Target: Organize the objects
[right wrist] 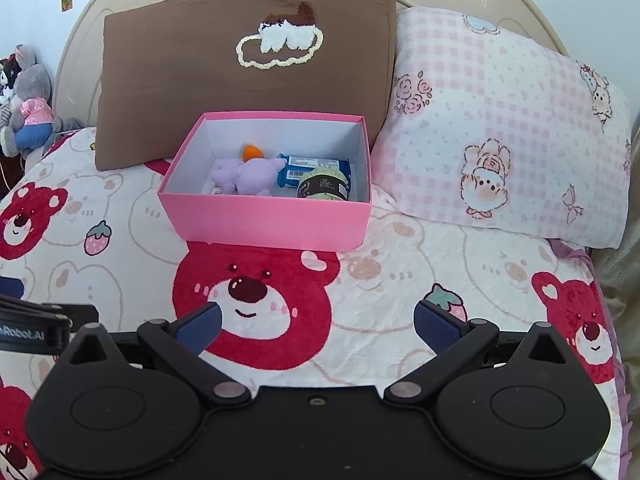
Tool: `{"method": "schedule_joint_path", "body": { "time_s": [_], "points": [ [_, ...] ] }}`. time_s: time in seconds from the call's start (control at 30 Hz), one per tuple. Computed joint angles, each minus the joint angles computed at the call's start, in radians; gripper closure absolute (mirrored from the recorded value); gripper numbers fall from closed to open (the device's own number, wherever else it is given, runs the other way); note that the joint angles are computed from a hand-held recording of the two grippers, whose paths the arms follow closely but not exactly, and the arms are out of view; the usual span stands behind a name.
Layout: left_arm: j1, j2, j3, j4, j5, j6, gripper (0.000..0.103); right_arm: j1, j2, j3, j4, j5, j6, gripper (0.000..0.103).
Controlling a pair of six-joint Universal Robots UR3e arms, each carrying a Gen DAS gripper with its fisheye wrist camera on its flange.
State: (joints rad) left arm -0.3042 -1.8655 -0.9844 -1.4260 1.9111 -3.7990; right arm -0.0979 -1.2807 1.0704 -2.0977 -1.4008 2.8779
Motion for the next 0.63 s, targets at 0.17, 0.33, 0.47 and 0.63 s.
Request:
{"method": "schedule_joint_path", "body": {
  "time_s": [0.17, 0.33, 0.47, 0.63],
  "points": [
    [0.001, 0.004, -0.007, -0.003, -0.010, 0.003, 0.000, -0.001, 0.005, -0.004, -0.001, -0.005, 0.007, 0.000],
    [0.004, 0.008, -0.005, -0.003, -0.019, 0.009, 0.000, -0.003, 0.007, -0.010, 0.001, -0.006, 0.009, 0.000],
    [0.003, 0.005, 0.002, -0.007, -0.018, 0.009, 0.000, -0.006, 0.008, -0.008, 0.000, -0.003, 0.006, 0.000],
    [0.006, 0.001, 0.013, -0.013, -0.025, 0.012, 0.000, -0.008, 0.003, -0.001, 0.000, -0.002, 0.004, 0.000]
  ]
}}
